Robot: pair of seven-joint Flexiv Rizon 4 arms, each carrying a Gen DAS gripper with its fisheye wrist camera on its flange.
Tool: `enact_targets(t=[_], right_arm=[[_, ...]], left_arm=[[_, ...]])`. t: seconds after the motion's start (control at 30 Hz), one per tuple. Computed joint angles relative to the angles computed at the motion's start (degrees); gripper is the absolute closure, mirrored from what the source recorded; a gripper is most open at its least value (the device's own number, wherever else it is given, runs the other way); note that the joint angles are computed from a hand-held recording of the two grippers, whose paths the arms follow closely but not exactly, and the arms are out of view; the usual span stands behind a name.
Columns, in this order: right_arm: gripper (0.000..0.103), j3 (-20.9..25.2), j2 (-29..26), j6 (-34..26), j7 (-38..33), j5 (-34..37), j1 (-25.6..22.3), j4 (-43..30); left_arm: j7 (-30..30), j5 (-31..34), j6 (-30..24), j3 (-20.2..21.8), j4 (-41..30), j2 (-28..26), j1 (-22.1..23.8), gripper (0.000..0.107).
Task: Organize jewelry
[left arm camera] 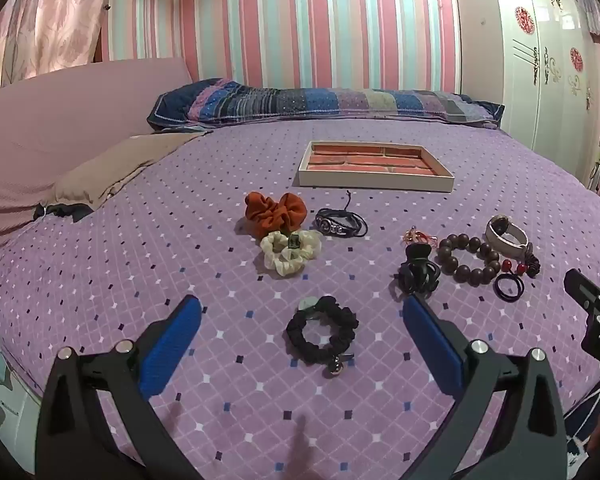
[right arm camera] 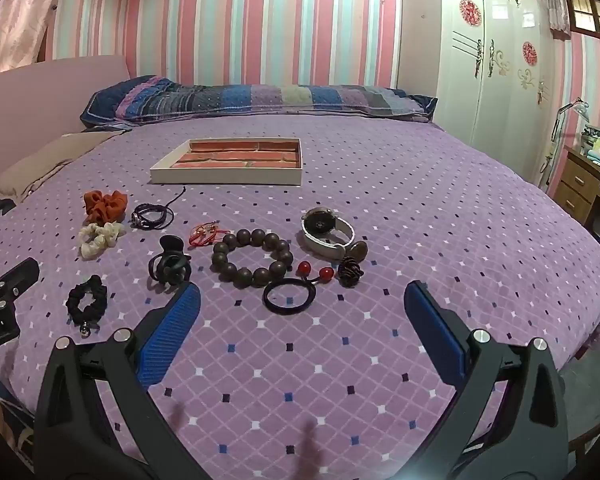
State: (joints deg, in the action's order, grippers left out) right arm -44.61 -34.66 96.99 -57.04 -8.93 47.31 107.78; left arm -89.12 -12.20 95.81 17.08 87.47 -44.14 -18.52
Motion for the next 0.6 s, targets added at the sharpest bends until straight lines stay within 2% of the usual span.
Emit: enact_targets(t=[0.4,0.6], right_arm=[[0.004,0.3,0.7,-0.1,-0.8,0.1,-0.7,0.2],[0.004,-2.2,-0.3,0.5,-0.6,0.9,1.6,0.7]], left_arm=[[0.0,-0.1,0.3,0.0,0.0,-0.1,-0.1,0.008],[-0.1,-0.2,0.6,-0.1,0.4,-0.1,-0.3,0.008]])
